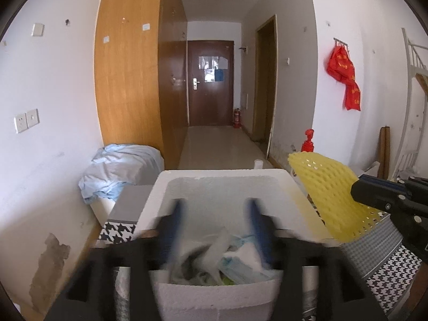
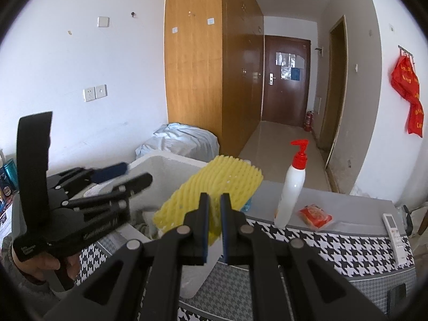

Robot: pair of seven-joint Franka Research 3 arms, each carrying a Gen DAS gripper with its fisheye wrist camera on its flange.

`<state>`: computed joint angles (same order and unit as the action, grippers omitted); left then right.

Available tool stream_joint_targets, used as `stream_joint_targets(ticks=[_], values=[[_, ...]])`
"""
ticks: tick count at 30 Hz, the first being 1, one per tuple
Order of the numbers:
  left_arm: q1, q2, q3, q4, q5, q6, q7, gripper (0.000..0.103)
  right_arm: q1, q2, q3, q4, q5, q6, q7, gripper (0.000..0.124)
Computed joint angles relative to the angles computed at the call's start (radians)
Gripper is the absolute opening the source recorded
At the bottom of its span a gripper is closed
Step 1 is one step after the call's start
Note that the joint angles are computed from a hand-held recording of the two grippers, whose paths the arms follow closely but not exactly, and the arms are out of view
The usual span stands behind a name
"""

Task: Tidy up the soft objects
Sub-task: 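Lower the white foam stick into the foam box and open the left tool, then lower the yellow sponge into the foam box and open the right tool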

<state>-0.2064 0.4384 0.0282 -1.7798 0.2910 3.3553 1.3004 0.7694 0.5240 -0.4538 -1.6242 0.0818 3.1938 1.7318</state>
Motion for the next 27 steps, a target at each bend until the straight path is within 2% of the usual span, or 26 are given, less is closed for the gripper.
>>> stream_joint_targets(ticks=[1, 2, 5, 7, 10, 11, 14, 19, 22, 25, 27], values=[[-0.038, -0.005, 0.045, -0.013, -0.018, 0.023, -0.002, 0.083, 0.003, 0.003, -0.003, 0.004, -0.001, -0.002, 0.0, 0.011], [-0.056, -0.011, 0.067, -0.027, -0.033, 0.045, 0.001, 0.083, 0.005, 0.005, -0.005, 0.007, -0.002, -0.004, 0.0, 0.011], [-0.018, -0.028, 0.033, -0.053, -0.04, 0.064, 0.015, 0.087, 0.004, 0.009, -0.003, 0.017, -0.006, -0.012, 0.004, 0.011], [-0.026, -0.04, 0.047, -0.069, -0.061, 0.069, 0.032, 0.095, -0.001, 0.012, 0.003, 0.025, -0.012, -0.022, 0.007, 0.011], [-0.079, -0.063, 0.106, -0.109, -0.143, 0.105, 0.069, 0.102, 0.008, 0.02, -0.008, 0.041, -0.033, -0.036, 0.022, 0.011], [-0.105, -0.069, 0.132, -0.122, -0.184, 0.123, 0.09, 0.102, 0.01, 0.024, -0.01, 0.049, -0.04, -0.038, 0.029, 0.011], [-0.083, -0.083, 0.111, -0.141, -0.223, 0.14, 0.122, 0.102, -0.011, 0.027, 0.017, 0.065, -0.058, -0.042, 0.03, 0.011], [-0.123, -0.095, 0.143, -0.16, -0.34, 0.132, 0.225, 0.102, -0.037, 0.039, 0.054, 0.096, -0.082, -0.05, 0.03, 0.011], [-0.109, -0.1, 0.128, -0.171, -0.373, 0.141, 0.256, 0.102, -0.056, 0.049, 0.077, 0.119, -0.085, -0.054, 0.028, 0.011], [-0.123, -0.104, 0.14, -0.18, -0.424, 0.147, 0.295, 0.102, -0.071, 0.067, 0.091, 0.153, -0.089, -0.074, 0.036, 0.011], [-0.098, -0.11, 0.118, -0.188, -0.427, 0.152, 0.302, 0.102, -0.094, 0.078, 0.117, 0.179, -0.091, -0.092, 0.035, 0.011]])
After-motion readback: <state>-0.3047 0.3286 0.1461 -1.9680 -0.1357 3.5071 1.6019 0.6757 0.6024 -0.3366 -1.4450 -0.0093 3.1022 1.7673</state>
